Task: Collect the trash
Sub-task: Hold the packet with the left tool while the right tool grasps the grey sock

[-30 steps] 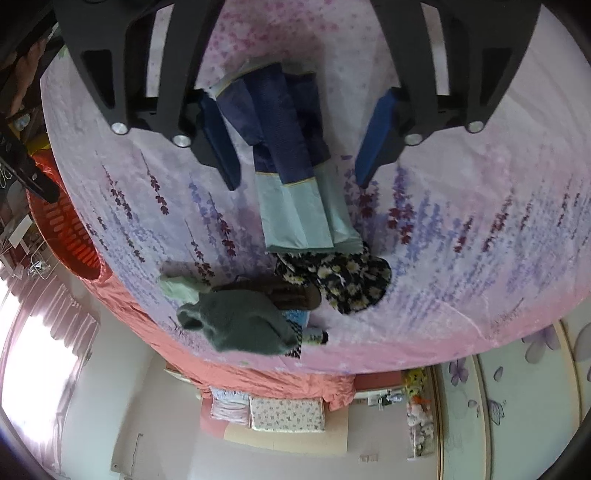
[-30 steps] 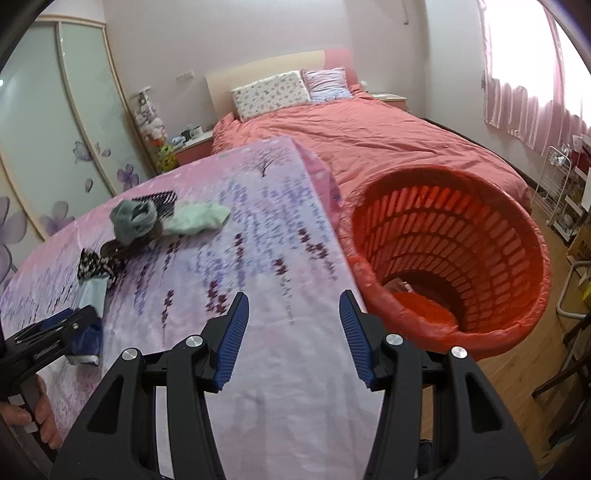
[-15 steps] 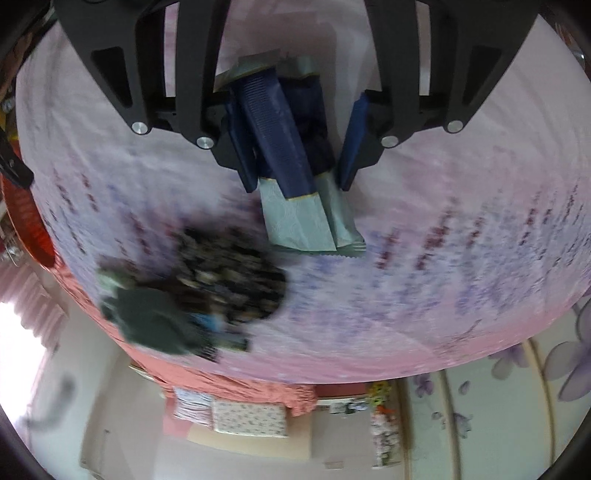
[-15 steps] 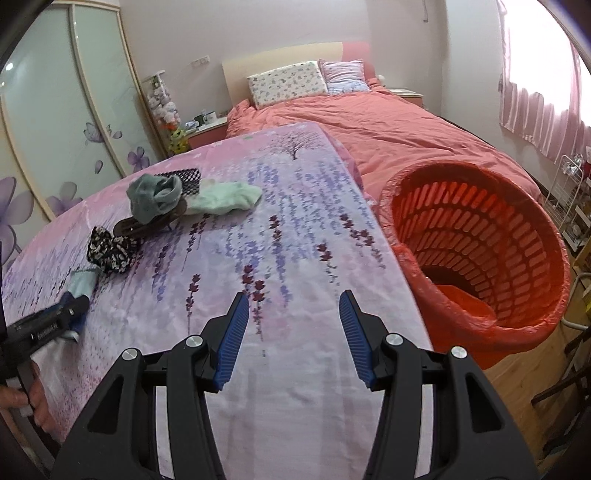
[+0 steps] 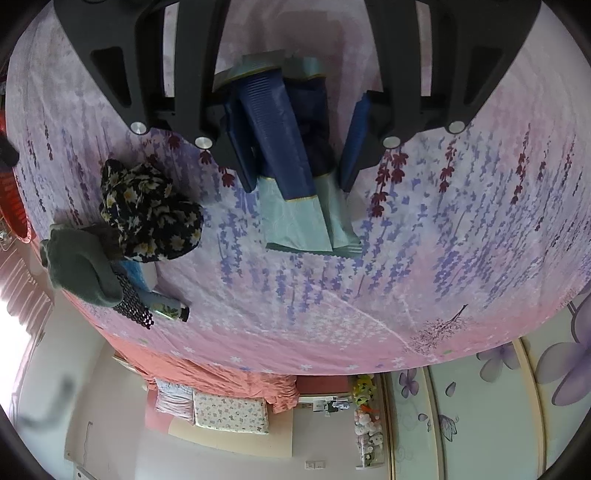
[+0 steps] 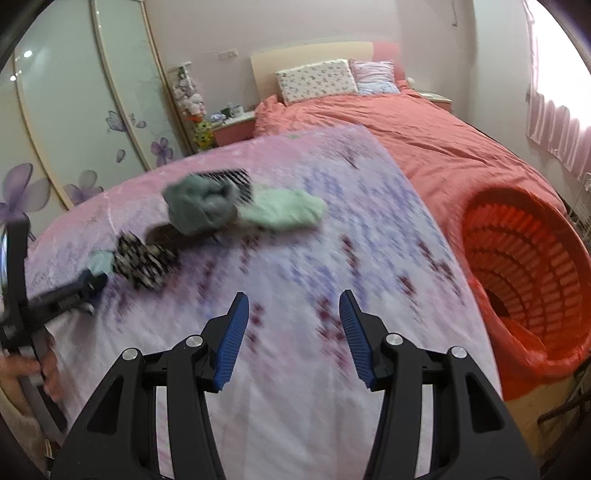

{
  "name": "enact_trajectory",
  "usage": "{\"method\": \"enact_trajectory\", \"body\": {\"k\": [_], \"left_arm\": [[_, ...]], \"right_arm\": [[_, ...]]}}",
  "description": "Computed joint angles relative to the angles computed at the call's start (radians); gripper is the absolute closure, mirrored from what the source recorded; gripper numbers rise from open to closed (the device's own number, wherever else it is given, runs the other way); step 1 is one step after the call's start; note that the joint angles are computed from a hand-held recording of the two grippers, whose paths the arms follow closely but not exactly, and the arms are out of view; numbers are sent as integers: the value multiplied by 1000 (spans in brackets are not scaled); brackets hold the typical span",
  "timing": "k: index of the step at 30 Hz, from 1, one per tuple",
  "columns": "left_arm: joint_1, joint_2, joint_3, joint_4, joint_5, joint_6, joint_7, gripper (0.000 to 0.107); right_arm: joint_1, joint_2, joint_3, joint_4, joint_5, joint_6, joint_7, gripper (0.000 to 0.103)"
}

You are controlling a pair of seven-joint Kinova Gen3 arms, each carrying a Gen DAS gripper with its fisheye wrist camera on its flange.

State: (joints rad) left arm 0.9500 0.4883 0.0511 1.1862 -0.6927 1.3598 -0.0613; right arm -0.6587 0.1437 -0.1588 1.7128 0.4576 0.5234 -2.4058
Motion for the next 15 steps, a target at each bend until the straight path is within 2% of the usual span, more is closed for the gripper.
{"method": "enact_trajectory", "body": {"k": [7,12,14,15], "left_arm": [[2,8,0,-9,2,5,-5,61],[2,7,-4,-6,3,-10,2,60],[2,2,-4,7,1,-26,14,60],[3,-1,-4,13,0,-31,19,60]], "right_arm": [[-58,102,22,-164,10,-5,11,51],[-132,186,69,-287,35,60,16,51],[-153,218,81,-331,42,101,31,61],[-154,222,81,-336,38,111,42,74]]}}
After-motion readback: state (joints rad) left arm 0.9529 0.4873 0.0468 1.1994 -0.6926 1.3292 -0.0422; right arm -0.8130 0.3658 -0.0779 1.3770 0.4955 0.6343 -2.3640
